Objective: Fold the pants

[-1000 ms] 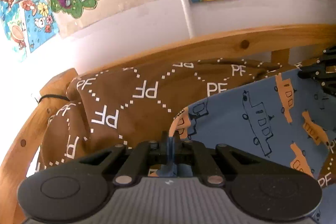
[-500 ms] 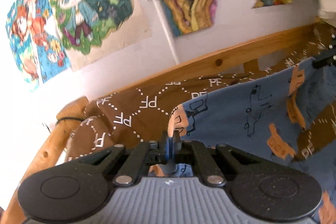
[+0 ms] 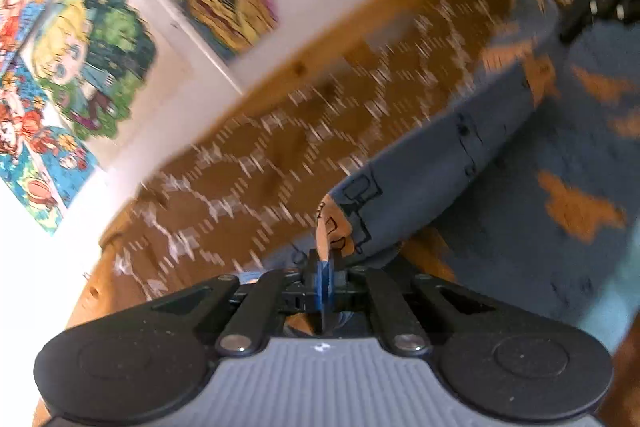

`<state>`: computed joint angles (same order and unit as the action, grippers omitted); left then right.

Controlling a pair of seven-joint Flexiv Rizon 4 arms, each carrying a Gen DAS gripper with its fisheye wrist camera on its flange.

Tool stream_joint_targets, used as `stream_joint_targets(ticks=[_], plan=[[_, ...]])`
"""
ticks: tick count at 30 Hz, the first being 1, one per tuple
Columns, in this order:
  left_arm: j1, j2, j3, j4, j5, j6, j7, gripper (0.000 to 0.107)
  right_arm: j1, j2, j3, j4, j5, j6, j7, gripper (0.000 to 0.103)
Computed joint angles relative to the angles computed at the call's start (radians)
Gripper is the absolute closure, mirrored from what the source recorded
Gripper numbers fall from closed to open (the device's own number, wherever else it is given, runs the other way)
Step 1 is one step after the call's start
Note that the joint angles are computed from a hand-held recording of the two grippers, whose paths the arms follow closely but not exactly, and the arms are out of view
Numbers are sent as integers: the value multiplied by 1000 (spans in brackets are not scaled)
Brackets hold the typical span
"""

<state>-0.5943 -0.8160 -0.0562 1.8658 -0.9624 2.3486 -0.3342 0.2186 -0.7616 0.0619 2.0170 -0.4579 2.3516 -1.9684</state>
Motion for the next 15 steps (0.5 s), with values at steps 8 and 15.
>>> stream_joint_targets(ticks=[8, 15], plan=[[-33, -52, -3, 37, -49, 38, 72, 104, 92, -54, -20, 72, 135, 72, -94, 103], [-26, -56, 7, 50, -2, 59, 138, 104, 114, -81, -28, 75, 183, 111, -136, 103]])
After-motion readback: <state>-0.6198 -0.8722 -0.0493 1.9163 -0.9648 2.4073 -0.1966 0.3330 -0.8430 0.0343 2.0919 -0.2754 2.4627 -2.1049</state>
